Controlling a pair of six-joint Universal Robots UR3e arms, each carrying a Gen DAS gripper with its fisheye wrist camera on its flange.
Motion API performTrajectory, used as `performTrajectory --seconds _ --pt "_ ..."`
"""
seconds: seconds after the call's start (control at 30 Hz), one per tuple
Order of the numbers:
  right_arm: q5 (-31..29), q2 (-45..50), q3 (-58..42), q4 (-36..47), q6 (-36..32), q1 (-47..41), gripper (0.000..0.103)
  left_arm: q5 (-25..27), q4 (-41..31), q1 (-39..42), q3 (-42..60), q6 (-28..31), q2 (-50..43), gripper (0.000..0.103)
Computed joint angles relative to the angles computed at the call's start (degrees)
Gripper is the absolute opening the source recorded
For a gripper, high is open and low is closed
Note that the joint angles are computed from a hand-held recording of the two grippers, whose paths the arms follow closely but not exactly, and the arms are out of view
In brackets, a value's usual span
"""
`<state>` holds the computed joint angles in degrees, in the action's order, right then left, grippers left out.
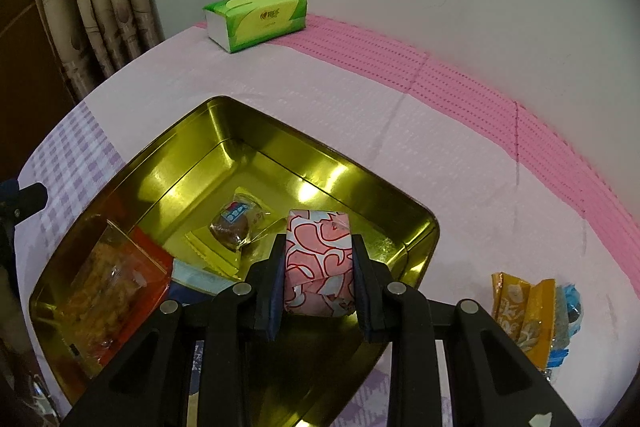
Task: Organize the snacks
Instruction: 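Carry the pink candy into the tin and open the right gripper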
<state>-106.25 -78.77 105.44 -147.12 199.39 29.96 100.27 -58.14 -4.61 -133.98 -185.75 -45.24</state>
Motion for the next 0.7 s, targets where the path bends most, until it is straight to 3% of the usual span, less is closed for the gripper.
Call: performTrajectory --seconds 0.7 --pt "1.56 -4.09 2.82 -1.99 2.52 0.32 0.028 0.47 0.51 -1.38 0.32 -0.39 -1.28 0.055"
